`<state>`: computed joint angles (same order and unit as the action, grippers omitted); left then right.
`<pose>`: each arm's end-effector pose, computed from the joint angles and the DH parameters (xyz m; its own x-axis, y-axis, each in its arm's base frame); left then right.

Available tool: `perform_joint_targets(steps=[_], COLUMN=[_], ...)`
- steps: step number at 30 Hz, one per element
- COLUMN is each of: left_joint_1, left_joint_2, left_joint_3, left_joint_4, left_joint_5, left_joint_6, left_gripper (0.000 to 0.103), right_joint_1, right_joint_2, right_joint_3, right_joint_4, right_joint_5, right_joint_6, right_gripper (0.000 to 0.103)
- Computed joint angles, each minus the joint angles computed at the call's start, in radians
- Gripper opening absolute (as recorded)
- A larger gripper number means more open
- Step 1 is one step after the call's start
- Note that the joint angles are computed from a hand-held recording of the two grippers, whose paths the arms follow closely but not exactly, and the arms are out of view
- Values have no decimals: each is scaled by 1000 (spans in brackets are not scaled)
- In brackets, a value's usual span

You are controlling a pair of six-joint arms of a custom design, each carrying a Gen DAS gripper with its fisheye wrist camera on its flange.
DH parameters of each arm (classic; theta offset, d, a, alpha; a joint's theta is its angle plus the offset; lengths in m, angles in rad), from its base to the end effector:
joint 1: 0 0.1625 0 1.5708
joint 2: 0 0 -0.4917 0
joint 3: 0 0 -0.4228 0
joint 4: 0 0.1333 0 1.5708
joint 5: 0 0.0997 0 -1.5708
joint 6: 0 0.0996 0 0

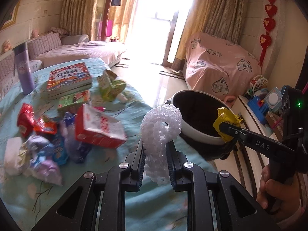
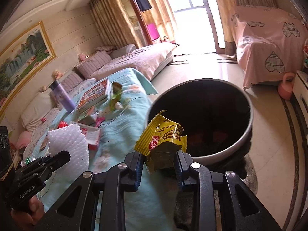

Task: Collect trash
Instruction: 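Carry both items over the black bin and open both tools to drop them, then grasp the crumpled paper wrapper with the left tool while the right tool grasps the red carton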

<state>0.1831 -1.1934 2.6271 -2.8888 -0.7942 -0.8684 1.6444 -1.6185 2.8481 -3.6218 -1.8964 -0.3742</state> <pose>-0.2873 -0.2598 0.1187 -0.7780 0.3246 -0.5379 0.5926 0.6635 -0.4568 0.1199 -0.2469 0.2639 -0.8772 -0.0958 0.4704 -0.3983 0.6922 -0.6018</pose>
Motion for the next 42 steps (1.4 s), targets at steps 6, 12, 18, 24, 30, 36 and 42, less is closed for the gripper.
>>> perform_joint_targets(steps=[6,12,18,24,30,36,42], left_joint_1=[109,202,269,305,300,228,141], left_joint_2=[139,240,319,359,330,255,152], left_joint_3=[-104,-209,-309,-367,-346,-240,-111], left_joint_4=[-163,-223,-246,-201,-198,-195,-165], left_joint_5=[-37,-87,-133,-145,-146,-115,-68], left_joint_6=[206,337,412,430,397,290,154], left_gripper=[21,22,23,63,68,70,71], right_joint_1=[-51,-109,-145,-165,-184,-172,-111], right_joint_2=[-42,-100,-107,-101,-135,-157,-109], right_joint_3=[-54,-120,-162,-176,-150,-101,-38], right_joint_4=[81,232,313,329,306,220,97], right_joint_5=[4,26,20,17,50,74,77], right_joint_6=[-23,-40,-52,-63,-66,-63,-26], right_gripper=[30,31,31,50,66,80,90])
